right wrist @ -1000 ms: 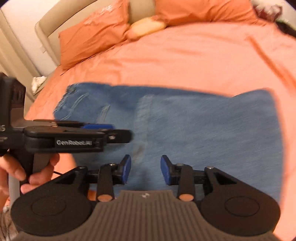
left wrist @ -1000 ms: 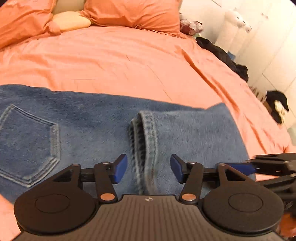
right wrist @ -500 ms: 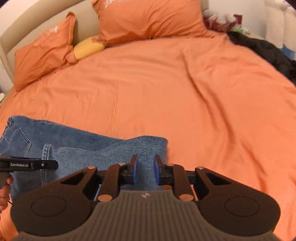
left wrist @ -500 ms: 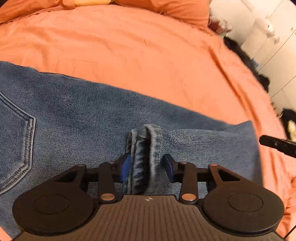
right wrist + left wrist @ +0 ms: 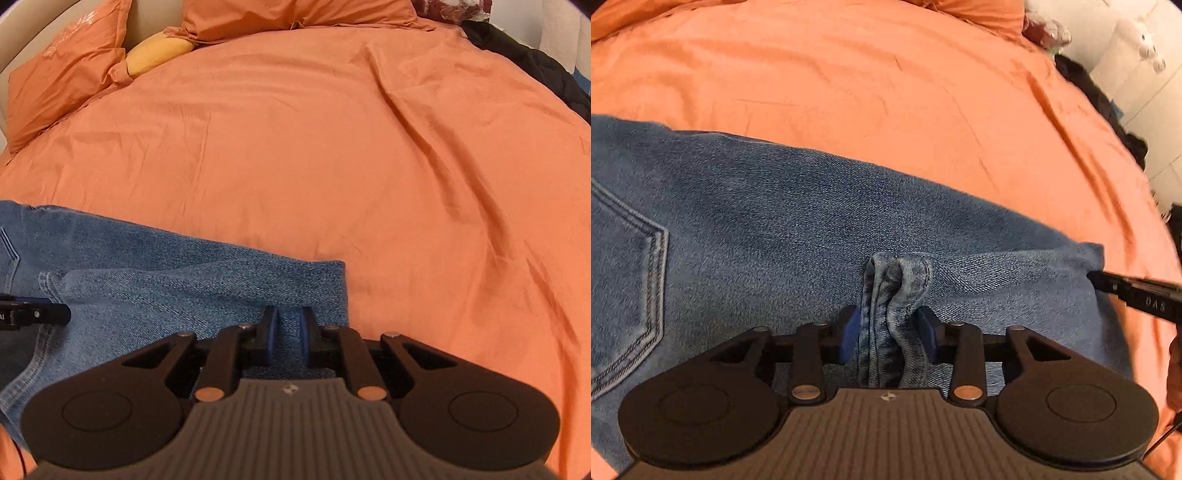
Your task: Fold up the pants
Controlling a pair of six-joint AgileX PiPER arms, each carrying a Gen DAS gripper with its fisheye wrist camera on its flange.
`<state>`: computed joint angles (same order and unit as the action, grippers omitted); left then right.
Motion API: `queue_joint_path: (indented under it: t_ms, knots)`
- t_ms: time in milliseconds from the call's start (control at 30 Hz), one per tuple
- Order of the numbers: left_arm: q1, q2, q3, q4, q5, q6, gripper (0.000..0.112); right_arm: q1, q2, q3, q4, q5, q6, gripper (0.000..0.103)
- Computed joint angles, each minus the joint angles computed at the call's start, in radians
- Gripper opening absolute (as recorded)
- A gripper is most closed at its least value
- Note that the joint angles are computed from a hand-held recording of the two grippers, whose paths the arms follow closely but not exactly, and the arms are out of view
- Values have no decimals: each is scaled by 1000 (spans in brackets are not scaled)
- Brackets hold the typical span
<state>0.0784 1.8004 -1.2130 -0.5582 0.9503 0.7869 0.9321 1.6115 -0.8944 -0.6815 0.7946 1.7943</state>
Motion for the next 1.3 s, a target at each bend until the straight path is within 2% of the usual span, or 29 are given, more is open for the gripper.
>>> queue_joint_path:
  t_ms: [33, 67, 100, 233, 300, 333, 400, 433, 500, 633, 700, 767, 833, 867, 900, 1000, 1167, 1300]
  knots:
    - [14, -15, 9, -7, 5, 9, 56, 14, 5, -29, -2, 30, -1, 15]
    - [31, -36, 30, -23, 3, 38, 66, 45, -14, -34, -4, 63, 14, 26]
    - [48, -52, 47, -41, 6, 74, 73, 72, -32, -30, -3, 81, 29, 32]
    - [71, -50, 79, -54, 28, 121, 74, 157, -88, -3, 31, 121, 83, 32]
    - [75, -46, 108, -104, -7, 159, 74, 193, -110, 20, 40, 135, 126, 32]
    - [77, -50, 129, -138, -32, 192, 72, 209, -115, 31, 45, 143, 143, 32]
    - [70, -40, 145, -188, -67, 217, 51, 246, -128, 54, 50, 164, 187, 35]
    - [69, -36, 143, -199, -68, 212, 50, 259, -136, 65, 50, 169, 209, 36]
    - [57, -57, 158, -190, -106, 197, 29, 276, -155, 84, 51, 174, 239, 38]
    - [82, -130, 188, -258, -98, 292, 14, 297, -169, 85, 63, 186, 235, 37]
    - [78, -172, 178, -282, -80, 336, 13, 316, -181, 84, 61, 183, 243, 37]
    - [50, -187, 135, -236, -76, 304, 13, 335, -188, 77, 50, 176, 263, 37]
    - [6, -169, 116, -172, -119, 249, 13, 352, -180, 58, 41, 167, 270, 27]
    - [-17, -151, 112, -130, -145, 218, 13, 355, -172, 47, 43, 153, 261, 14]
    - [-35, -130, 112, -91, -167, 191, 13, 355, -162, 37, 54, 135, 245, 13]
    - [-51, -84, 151, -64, -236, 205, 15, 340, -101, -6, 107, 133, 158, 13]
    - [-59, -54, 177, -84, -282, 234, 19, 281, -33, 49, 164, 0, 100, 13]
    - [-95, -65, 163, -5, -293, 166, 19, 271, -47, -20, 218, 89, 21, 13]
